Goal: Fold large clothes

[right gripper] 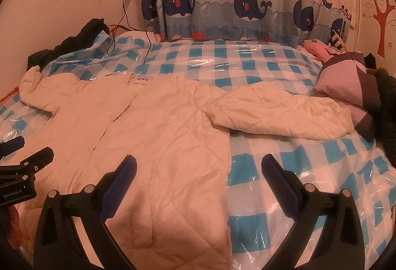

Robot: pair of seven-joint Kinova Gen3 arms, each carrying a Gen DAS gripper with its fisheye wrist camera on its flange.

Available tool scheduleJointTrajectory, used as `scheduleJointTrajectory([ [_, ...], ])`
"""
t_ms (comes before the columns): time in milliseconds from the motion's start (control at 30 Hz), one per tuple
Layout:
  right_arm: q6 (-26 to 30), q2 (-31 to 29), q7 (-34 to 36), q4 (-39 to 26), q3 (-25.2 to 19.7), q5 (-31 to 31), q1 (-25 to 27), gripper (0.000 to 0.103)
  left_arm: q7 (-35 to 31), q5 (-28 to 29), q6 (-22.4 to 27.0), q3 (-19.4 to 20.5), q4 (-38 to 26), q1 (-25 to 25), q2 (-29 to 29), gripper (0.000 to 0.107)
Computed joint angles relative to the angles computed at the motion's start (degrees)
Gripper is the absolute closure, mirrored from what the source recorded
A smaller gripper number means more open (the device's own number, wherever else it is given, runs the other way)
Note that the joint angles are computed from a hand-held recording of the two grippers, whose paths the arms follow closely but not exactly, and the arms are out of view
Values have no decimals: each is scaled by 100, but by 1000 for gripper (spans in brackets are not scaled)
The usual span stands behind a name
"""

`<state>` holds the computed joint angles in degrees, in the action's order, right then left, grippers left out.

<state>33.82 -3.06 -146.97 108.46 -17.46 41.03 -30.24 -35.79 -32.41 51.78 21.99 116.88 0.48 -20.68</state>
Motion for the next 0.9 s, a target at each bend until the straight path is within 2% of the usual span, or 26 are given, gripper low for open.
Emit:
scheduleJointTrajectory([
  [67,-20,-1,0,13,-47,0,57,6,-2,9,-15,-18,-1,-10,2,12],
  [200,-33,12,105,-13,-677,-108,729,6,24,-2,-28,-11,3,-30,21,12],
  [267,-40,11,129,-13,-714,-131,774,6,2,6,-37,-33,6,-19,13,12],
  [400,-15,-5,-24,31,-95,28,96,6,3,5,-43,-28,7,-28,19,12],
  [533,55,31,-350,54,291,304,-369,6,3,9,-37,-25,4,-26,23,12],
  [567,194,51,-461,23,271,426,-403,6,4,6,-34,-20,0,-26,27,12],
  [633,660,105,-481,-58,3,692,-172,6,4,-11,-51,-31,9,-33,60,12],
  [700,1074,188,-128,-122,-12,600,123,6,-4,-5,-62,-74,19,-34,117,12],
  [767,1156,273,188,-146,346,181,200,6,-3,6,-67,-128,28,-23,162,12],
  [833,865,317,454,49,700,-285,490,6,10,21,-85,-180,41,-5,191,12],
  [900,760,409,912,188,1122,-472,467,6,36,25,-106,-200,46,14,209,12],
])
